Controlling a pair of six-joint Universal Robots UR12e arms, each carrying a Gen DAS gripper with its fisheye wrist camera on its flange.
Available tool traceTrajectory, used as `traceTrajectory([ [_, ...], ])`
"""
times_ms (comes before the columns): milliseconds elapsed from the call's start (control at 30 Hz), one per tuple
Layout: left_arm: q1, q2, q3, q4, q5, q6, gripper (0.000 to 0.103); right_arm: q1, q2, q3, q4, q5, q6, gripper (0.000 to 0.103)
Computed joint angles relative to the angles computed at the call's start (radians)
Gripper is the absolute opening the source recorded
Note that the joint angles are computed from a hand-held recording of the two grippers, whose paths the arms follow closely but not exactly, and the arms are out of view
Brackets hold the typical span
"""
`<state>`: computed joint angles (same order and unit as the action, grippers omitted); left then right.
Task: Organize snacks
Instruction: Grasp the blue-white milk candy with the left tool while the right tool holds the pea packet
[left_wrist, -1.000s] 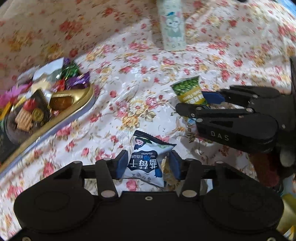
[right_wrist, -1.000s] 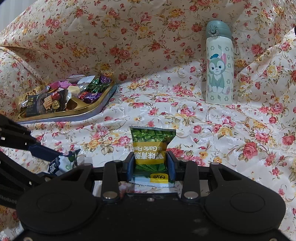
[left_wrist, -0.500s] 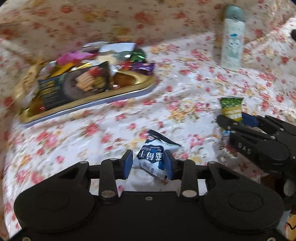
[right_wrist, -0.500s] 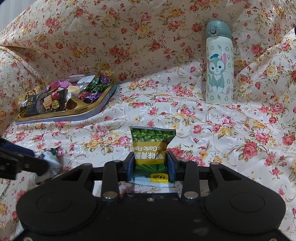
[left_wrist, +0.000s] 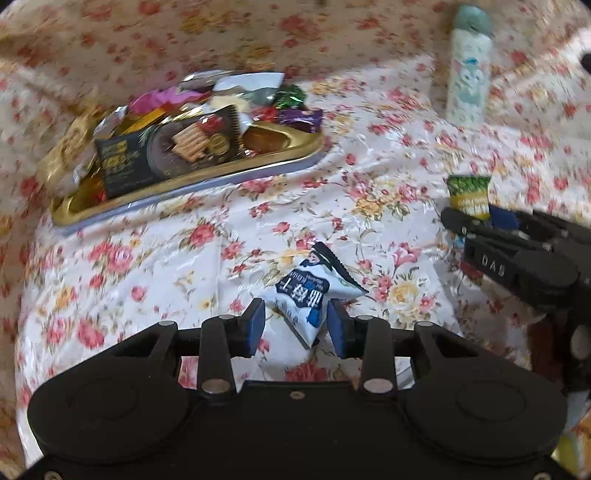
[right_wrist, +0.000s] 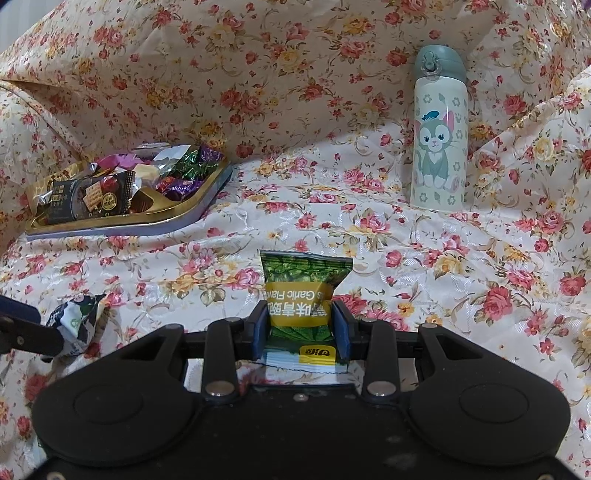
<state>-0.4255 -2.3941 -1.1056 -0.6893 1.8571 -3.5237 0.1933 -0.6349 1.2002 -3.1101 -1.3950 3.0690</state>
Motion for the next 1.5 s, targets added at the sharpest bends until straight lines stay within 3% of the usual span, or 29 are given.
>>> traceTrajectory([
  [300,-0.001,-0.032,0.038,0.016,0.015,0.154,0.050,-0.002,0.000,-0.001,0.001,0.006,0.000,0.038],
  [700,0.014,-0.064,0.097,-0.016,-0.026,0.172,0.056,-0.002,0.000,0.000,0.001,0.006,0.000,0.038],
  [1000,0.014,-0.081,0.110,0.023,-0.026,0.277,0.058,-0.002,0.000,0.000,0.000,0.005,0.001,0.038],
  [1167,0.022,-0.076,0.098,0.065,-0.060,0.319,0.059,-0.002,0.001,0.000,-0.001,0.005,0.001,0.038],
  [1300,0.019,-0.088,0.126,0.027,-0.052,0.358,0.059,-0.003,0.001,-0.001,-0.001,0.012,0.004,0.039],
  [1500,0.021,-0.100,0.147,0.002,-0.072,0.295,0.058,-0.003,0.001,0.000,-0.001,0.011,0.003,0.039],
])
